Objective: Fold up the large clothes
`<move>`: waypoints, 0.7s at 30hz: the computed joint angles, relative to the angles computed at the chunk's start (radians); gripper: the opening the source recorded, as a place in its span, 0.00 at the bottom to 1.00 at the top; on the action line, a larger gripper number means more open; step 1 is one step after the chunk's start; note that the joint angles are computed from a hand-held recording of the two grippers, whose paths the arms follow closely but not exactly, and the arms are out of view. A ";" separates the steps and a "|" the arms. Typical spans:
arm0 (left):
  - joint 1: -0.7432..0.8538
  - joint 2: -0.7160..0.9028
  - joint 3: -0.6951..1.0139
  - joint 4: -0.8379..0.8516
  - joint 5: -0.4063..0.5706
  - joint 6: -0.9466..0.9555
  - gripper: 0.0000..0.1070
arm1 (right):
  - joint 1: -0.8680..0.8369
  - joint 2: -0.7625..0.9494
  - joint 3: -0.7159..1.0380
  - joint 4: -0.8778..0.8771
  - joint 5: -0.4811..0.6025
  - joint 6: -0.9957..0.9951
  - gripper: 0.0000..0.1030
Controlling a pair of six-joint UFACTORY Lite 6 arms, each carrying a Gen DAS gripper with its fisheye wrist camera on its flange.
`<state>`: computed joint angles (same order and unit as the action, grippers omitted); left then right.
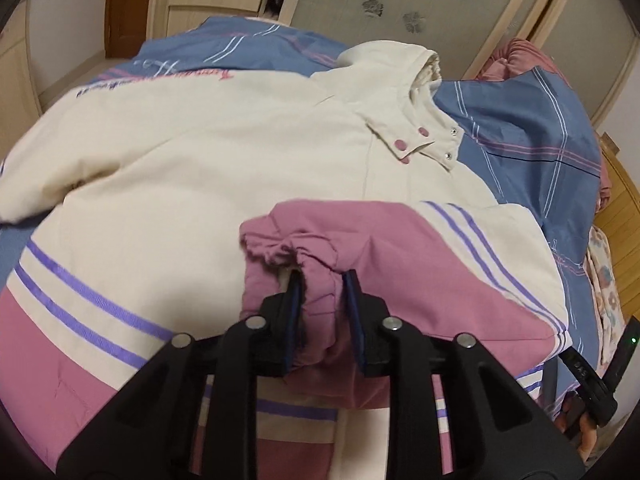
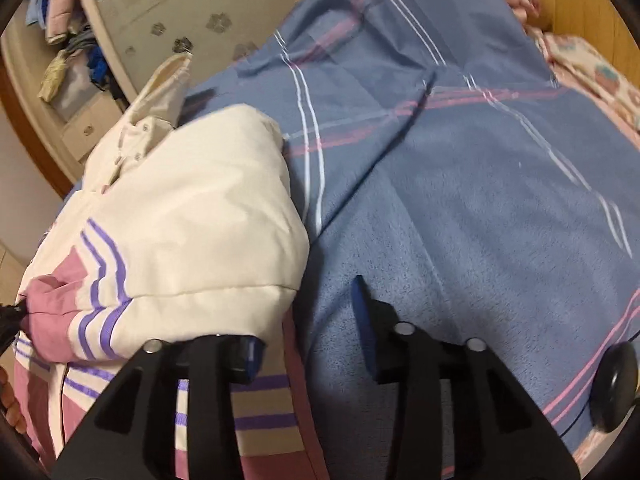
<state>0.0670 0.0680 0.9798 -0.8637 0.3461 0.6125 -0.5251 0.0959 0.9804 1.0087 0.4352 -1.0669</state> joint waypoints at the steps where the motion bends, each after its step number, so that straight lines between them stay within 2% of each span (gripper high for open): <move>1: 0.020 -0.005 -0.013 -0.019 0.001 0.025 0.34 | -0.019 -0.020 -0.004 -0.048 0.032 0.016 0.66; 2: 0.036 -0.013 -0.030 -0.049 0.002 0.061 0.36 | -0.049 -0.036 0.003 -0.089 0.102 0.013 0.72; 4: 0.065 -0.016 -0.050 -0.105 0.024 0.122 0.36 | -0.116 -0.078 0.004 -0.089 0.233 -0.028 0.72; 6: 0.056 -0.018 -0.063 -0.093 0.008 0.115 0.36 | -0.194 -0.133 0.002 -0.011 0.348 -0.098 0.72; 9: -0.012 -0.029 -0.070 0.090 -0.061 -0.069 0.36 | -0.239 -0.073 0.086 0.073 0.528 -0.109 0.72; 11: -0.031 -0.042 -0.076 0.163 -0.067 -0.140 0.35 | -0.204 -0.014 0.138 0.062 0.546 -0.028 0.72; 13: -0.013 -0.057 -0.084 0.121 -0.038 -0.089 0.34 | -0.170 0.039 0.165 0.054 0.587 0.060 0.69; 15: 0.027 -0.071 -0.090 0.033 0.013 0.008 0.34 | -0.186 0.075 0.147 0.126 0.734 0.013 0.68; 17: 0.064 -0.077 -0.092 -0.034 0.061 0.074 0.34 | -0.181 0.118 0.110 0.189 0.836 -0.022 0.68; 21: 0.055 -0.075 -0.094 -0.019 0.061 0.061 0.34 | -0.148 0.184 0.080 0.230 0.798 0.013 0.68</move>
